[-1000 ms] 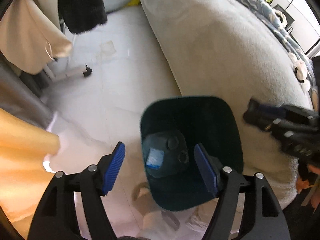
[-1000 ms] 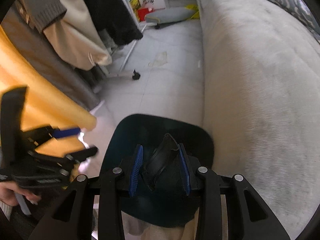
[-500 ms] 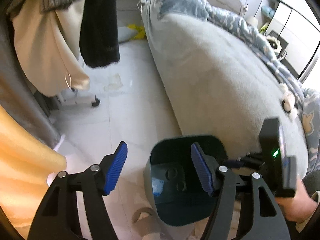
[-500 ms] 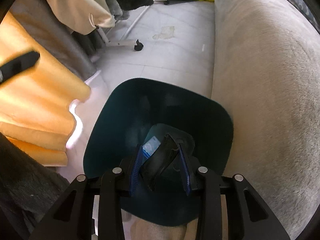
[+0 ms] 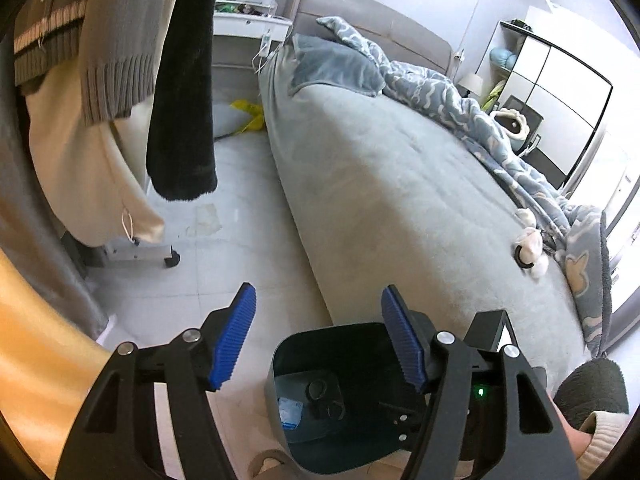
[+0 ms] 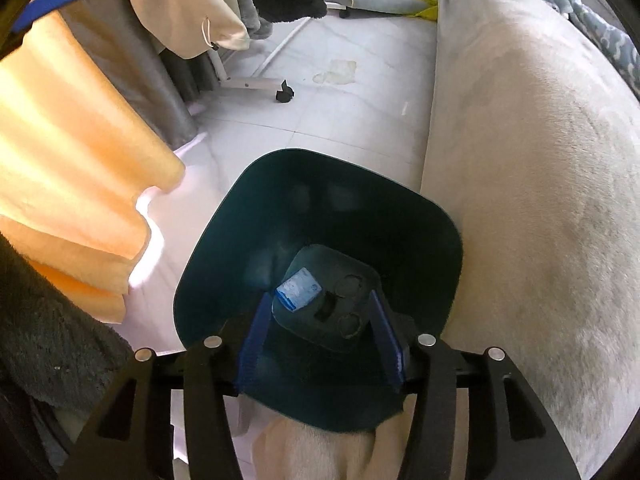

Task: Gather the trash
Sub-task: 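Lower the black clip into the bin, open the right tool and withdraw, then move both tools back over the bed toward the bubble wrap and clip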

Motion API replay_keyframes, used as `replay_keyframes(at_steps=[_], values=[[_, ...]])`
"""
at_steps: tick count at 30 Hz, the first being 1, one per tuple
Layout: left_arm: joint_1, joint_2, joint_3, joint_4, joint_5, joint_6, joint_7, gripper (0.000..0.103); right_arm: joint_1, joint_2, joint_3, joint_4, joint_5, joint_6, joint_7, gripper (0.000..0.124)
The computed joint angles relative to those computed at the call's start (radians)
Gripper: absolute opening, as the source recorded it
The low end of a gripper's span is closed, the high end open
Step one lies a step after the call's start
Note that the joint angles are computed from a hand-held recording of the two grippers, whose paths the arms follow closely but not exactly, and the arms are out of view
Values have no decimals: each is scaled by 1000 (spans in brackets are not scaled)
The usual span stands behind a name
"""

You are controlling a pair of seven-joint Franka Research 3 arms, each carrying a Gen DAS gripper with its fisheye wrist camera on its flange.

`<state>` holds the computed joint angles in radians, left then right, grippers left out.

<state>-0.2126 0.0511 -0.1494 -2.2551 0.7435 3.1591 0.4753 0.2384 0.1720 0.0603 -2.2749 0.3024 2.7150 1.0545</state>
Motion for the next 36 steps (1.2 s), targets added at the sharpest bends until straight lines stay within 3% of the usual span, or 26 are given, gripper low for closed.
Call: replay_keyframes(at_steps=[4,15,21,23,26,29,32,36], values=[[-5,-14,7,11,86,-9,-59,68,2,-31,-3,-27,-3,19,18,54],[10,-28,-18,28,108,41,-46,72,-14,-191,-19,-130,15,100,48,60],[12,-3,-63,44,-95,78,137,76,-40,-260,-44,-163,33,135,35,65],[-31,15,-27,63,-84,82,127,79,-51,-272,-55,-168,46,147,23,66],[-33,53,-55,93,-159,78,197,84,-68,-282,-78,-170,78,161,-16,70],[-142,95,41,149,-124,49,157,87,-87,-290,-93,-170,96,171,-50,74],[-150,142,20,205,-142,13,198,90,-99,-296,-113,-167,138,184,-114,79],[-257,191,109,285,-26,-14,153,94,-119,-291,-137,-148,199,194,-190,80]])
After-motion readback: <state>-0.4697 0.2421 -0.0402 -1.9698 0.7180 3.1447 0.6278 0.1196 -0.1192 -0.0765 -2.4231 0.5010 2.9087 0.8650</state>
